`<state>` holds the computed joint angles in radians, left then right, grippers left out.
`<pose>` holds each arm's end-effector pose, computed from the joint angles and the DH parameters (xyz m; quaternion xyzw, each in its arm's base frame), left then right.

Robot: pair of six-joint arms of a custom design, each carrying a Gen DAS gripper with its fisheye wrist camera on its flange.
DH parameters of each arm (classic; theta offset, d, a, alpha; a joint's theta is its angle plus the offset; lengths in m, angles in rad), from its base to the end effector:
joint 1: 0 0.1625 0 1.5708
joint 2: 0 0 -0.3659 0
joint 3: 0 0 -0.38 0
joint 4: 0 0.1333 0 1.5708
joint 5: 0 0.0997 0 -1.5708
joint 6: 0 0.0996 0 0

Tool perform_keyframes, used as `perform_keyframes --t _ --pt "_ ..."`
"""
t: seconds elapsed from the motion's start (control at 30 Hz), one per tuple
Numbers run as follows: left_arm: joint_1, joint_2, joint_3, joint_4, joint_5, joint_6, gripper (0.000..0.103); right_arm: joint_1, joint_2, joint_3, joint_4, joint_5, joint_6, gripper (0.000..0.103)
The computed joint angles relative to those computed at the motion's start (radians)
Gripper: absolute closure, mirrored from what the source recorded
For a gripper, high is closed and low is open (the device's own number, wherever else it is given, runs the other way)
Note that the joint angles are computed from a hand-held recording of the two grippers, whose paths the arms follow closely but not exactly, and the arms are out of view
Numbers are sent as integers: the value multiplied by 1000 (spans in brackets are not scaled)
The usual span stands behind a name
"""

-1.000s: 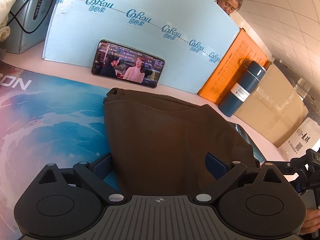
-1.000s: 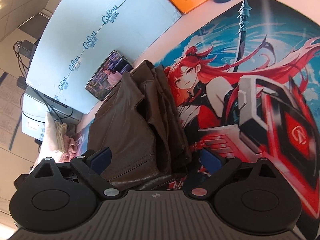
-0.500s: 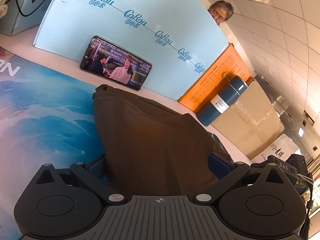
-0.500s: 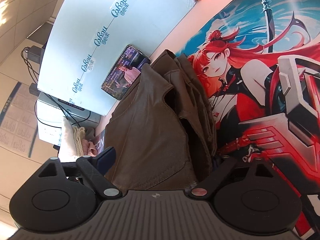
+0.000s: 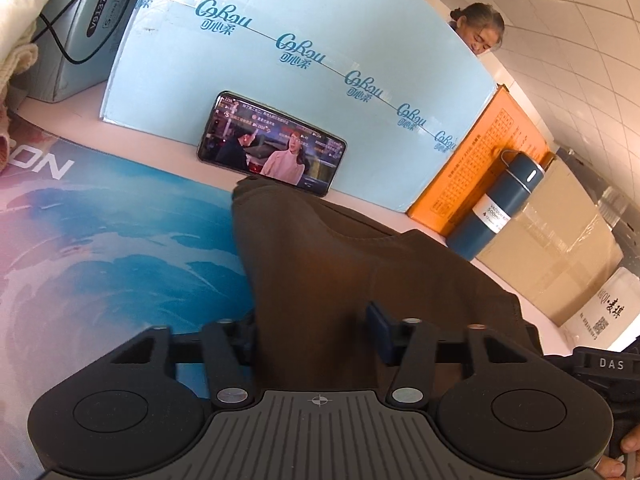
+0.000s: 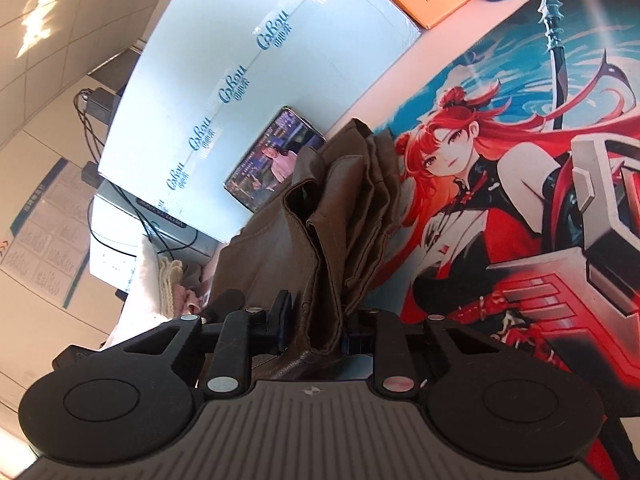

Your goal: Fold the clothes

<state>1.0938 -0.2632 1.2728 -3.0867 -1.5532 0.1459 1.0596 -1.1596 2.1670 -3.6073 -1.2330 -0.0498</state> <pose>-0.1973 -0.6759 -0.1028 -0.2946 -0.9222 0.2484 0.0329 -0.0903 -0.5010 0.2136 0.1157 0.8543 -0.5067 0.0063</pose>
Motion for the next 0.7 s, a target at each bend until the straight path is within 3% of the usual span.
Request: perform_keyframes --t 0.1,0.37,0.57,0.7 --pt "-2 1 14 -27 -66 18 86 -30 -23 24 -39 74 -7 83" --pt "-82 91 -74 -19 -163 48 89 -137 -118 99 -179 233 37 84" --pt "-135 257 -298 101 -259 70 89 -266 -193 143 -358 325 134 84" --pt "-171 404 -499 202 -279 55 89 -328 -211 135 -436 293 184 84"
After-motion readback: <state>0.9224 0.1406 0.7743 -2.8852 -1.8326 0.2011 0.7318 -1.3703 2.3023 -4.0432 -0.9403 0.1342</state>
